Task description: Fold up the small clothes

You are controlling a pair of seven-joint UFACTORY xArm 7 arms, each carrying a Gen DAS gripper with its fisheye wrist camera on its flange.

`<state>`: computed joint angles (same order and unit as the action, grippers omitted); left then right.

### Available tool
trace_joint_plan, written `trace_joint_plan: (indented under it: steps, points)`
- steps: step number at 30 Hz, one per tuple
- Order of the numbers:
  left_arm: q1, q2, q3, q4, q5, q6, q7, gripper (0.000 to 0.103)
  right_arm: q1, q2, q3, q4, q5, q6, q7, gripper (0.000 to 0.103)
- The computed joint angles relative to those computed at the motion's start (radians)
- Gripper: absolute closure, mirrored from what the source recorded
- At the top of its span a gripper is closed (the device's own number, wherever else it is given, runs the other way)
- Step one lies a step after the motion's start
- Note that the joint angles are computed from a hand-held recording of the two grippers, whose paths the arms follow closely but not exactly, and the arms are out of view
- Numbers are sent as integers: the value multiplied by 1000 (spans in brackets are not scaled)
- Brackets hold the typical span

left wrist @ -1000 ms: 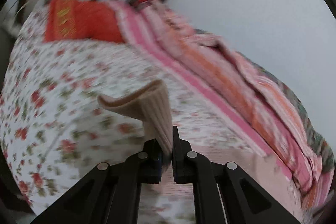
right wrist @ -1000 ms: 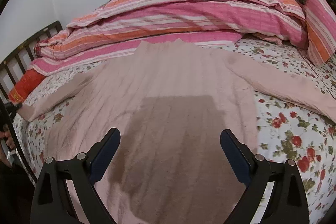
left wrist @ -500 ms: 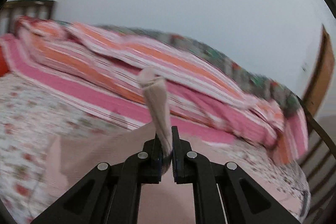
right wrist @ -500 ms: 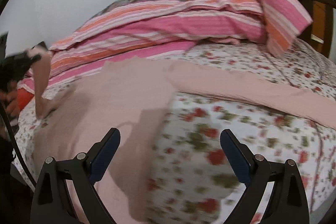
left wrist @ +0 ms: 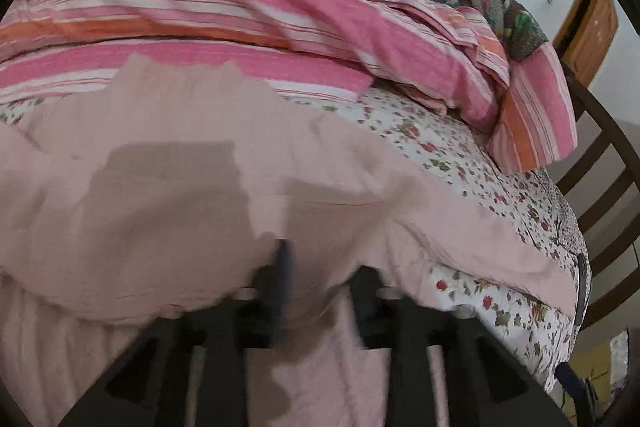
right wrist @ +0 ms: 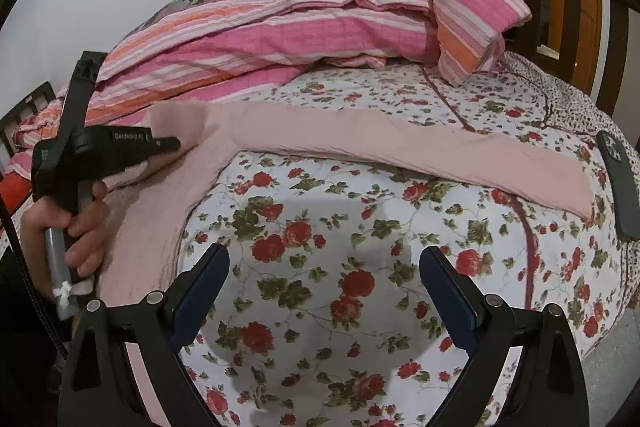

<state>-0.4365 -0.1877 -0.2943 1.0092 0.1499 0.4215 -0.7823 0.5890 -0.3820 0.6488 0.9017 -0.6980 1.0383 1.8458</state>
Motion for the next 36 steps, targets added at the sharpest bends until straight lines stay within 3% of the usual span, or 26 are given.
trace_joint_plan:
  steps: [1,3,4,6,8,13,17,20,23,26,36]
  points:
    - [4,-42,8,-34,-5,-19,-6,56,-3,8,-2,2,-7,-11,1,8]
    - [27,-113,18,-87,3,-58,-11,15,-9,31,-4,12,-27,-36,6,8]
    - [47,-157,20,-122,12,-84,-15,14,-10,42,-7,16,-40,-54,11,8]
    - [84,-264,35,-206,21,-126,5,14,-17,67,-17,23,-79,-111,42,8]
    - [138,-305,37,-219,35,-88,32,14,-21,105,-29,45,-115,-152,54,8]
    - [275,-418,48,-333,65,-20,53,14,-5,250,-68,175,-232,-129,15,10]
    - [245,-464,157,-465,-30,-66,129,15,17,371,-130,294,-287,-121,-67,41]
    - [226,-471,184,-523,-95,-117,167,15,21,429,-196,329,-281,-238,-84,43]
    - [254,-505,155,-569,-116,-192,165,14,37,481,-244,360,-245,-311,-122,43]
    - [247,-507,159,-582,-135,-216,181,14,71,511,-282,395,-236,-292,-151,43]
    - [215,-506,188,-599,-203,-270,219,14,115,531,-403,418,-178,-377,-259,46]
